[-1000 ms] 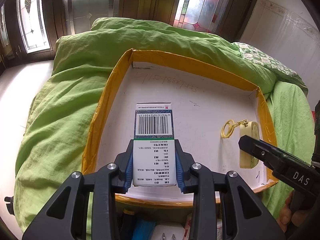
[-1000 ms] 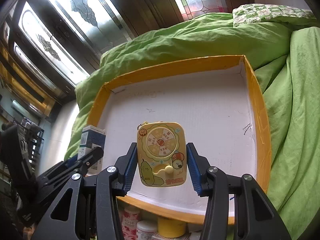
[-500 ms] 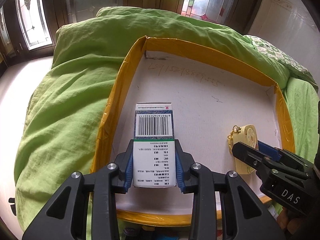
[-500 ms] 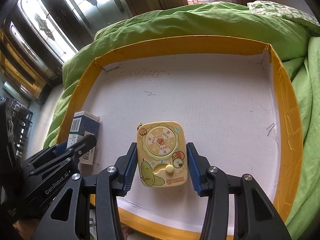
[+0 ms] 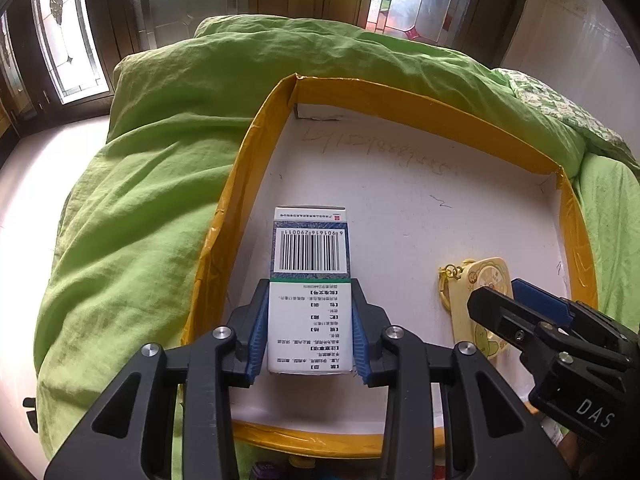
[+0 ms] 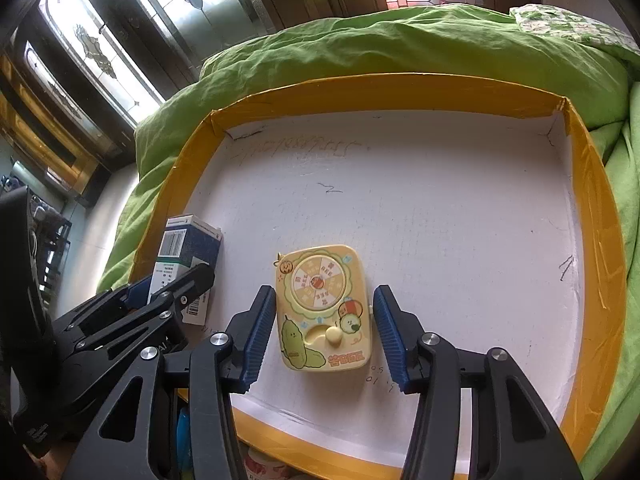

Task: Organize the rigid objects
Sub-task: 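Open both grippers to release the box and toy inside the tray, then withdraw both grippers from the tray toward the remaining items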

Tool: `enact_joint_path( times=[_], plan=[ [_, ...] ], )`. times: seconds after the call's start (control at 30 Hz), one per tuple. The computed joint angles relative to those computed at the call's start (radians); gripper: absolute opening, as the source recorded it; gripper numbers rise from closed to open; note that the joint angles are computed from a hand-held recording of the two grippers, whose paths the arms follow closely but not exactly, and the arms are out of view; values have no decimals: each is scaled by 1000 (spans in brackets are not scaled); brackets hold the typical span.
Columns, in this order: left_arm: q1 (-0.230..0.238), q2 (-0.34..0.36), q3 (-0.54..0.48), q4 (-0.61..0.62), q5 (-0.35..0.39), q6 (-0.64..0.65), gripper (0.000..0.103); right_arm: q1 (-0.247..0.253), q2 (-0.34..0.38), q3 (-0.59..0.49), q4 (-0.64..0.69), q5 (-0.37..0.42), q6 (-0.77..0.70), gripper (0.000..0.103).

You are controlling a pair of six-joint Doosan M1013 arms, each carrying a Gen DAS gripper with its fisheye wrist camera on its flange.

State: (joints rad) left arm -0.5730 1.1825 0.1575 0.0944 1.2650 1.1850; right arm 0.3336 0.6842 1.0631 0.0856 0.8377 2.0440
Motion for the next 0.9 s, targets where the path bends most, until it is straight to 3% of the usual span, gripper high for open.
enact_joint_path(
  times=[0.07,0.13,0.37,0.6,0.7,0.9],
  plan=[
    [0,-16,25,3,-14,-13,45,0,-9,7,-14,-15,20,56],
    [-3,-65,115,17,-74,-29,56,0,-24,20,-24,-35,35,57],
    [-26,-215,367,100,-220,-65,76,0,-95,100,-35,-101,70,69],
    [-53,-297,494,155,-276,-60,77,4,-157,184,-16,-153,71,81],
    [-60,-334,552,162,-300,-71,77,9,-181,216,-28,-168,74,91],
    [-76,-478,829,275,-439,-204,82,7,-242,298,26,-190,39,97]
  ],
)
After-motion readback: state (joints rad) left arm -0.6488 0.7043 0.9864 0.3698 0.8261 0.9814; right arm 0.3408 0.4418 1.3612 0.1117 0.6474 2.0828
